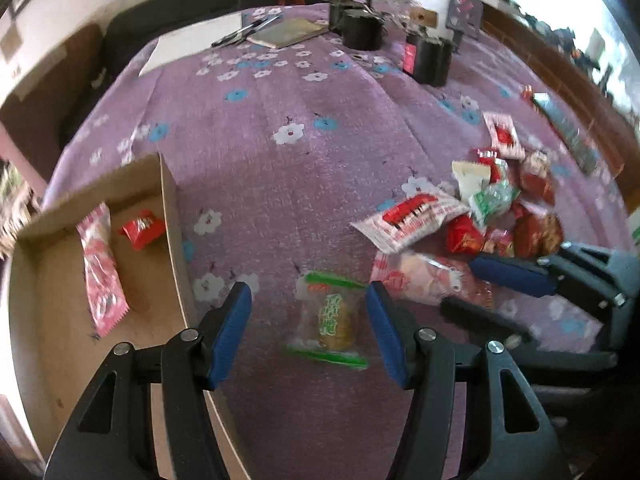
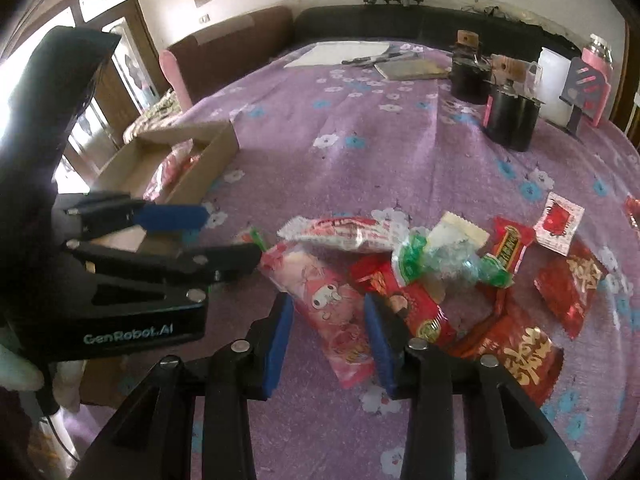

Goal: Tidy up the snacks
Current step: 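Grasp a pink cartoon candy bar with the right tool while the left tool grasps a green-wrapped cake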

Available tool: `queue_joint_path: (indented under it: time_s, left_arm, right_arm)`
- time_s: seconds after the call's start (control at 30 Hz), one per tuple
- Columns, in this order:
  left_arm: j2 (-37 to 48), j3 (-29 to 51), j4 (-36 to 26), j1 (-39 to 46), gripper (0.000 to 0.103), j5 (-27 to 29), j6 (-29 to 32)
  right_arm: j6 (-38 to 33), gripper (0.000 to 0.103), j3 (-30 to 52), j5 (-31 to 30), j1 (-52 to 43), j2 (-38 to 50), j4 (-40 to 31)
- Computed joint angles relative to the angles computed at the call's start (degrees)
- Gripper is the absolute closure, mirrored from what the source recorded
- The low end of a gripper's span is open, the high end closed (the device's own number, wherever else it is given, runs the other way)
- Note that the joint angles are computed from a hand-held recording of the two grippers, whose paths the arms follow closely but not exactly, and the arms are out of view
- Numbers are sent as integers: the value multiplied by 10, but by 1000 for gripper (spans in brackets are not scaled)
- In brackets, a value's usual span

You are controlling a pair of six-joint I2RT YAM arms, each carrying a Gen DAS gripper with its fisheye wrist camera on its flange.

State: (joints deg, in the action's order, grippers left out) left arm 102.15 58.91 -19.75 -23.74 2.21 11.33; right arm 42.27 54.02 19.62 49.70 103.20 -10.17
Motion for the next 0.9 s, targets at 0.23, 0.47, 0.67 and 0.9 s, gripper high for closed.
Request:
queue_joint_path:
  time_s: [0.23, 0.47, 0.67, 0.9]
  left_arm:
    - [-8, -25, -24, -10, 54, 38, 50]
    - [-31, -37, -14, -6, 54, 44, 29]
    - [9, -14, -11, 5, 54, 31, 13]
    - [6, -17, -11, 5, 54, 21, 22]
  right_arm:
    - [46, 95, -50, -76, -4, -49, -14]
    - [76, 86, -104, 3, 52, -124, -28]
    - [13, 51, -70, 26, 41, -102, -1]
    - [-24, 64, -2, -8, 3, 11, 16]
